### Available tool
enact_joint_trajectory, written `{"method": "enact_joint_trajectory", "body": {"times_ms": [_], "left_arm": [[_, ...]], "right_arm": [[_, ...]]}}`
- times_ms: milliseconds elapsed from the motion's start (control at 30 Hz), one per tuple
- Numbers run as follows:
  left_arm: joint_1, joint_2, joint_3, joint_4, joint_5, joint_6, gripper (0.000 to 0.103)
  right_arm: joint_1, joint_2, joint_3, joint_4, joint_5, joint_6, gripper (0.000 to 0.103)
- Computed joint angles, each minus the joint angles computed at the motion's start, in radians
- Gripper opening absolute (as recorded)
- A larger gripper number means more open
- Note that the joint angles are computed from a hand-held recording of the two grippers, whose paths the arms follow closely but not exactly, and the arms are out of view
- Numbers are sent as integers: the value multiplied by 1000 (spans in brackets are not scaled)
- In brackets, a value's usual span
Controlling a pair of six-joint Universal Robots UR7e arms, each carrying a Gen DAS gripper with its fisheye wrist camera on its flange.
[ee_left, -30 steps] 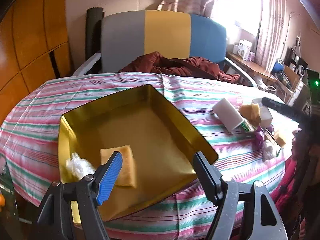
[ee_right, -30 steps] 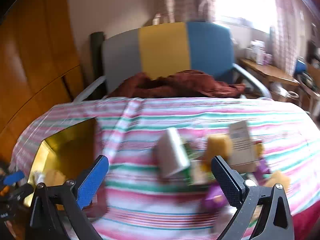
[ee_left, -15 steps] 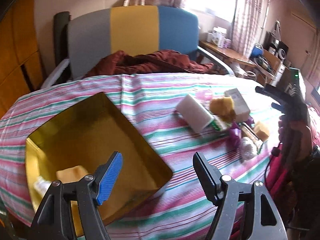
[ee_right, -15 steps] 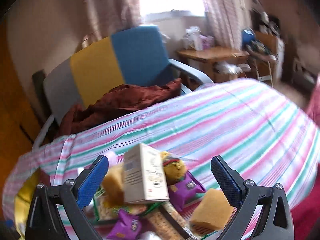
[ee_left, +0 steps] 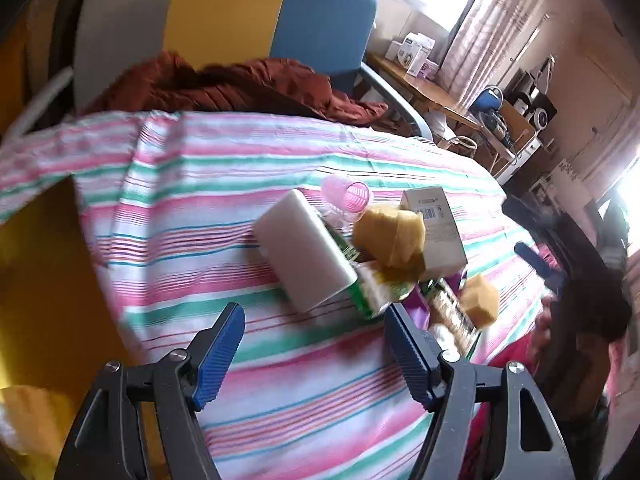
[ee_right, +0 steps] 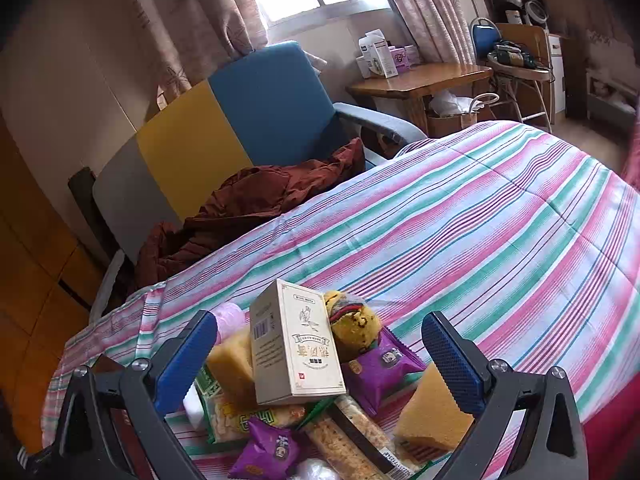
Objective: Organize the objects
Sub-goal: 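Grasp the white eraser block with the left gripper while the right gripper grasps the pink curler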
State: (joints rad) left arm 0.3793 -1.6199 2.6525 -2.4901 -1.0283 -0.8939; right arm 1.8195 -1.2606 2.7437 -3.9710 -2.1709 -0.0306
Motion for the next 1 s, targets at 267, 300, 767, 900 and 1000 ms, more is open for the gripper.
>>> {"method": "enact_joint_trajectory", "body": {"times_ms": [267, 300, 767, 900, 1000], "left_arm": [[233, 246, -36, -398, -100, 115, 74], [254, 265, -44, -418, -109, 118, 74], [342, 408, -58, -593, -157, 177, 59], [293, 352, -29, -555, -125, 185, 58], [254, 259, -4, -477, -107, 162, 58]], "right_arm": [[3, 5, -5, 21, 24, -21, 103], [4, 7, -6, 24, 24, -23, 103], [8, 19, -12, 31, 17, -47, 103], [51, 62, -23, -19, -31, -89, 103], [81, 60, -35, 4, -19, -128, 103]]}}
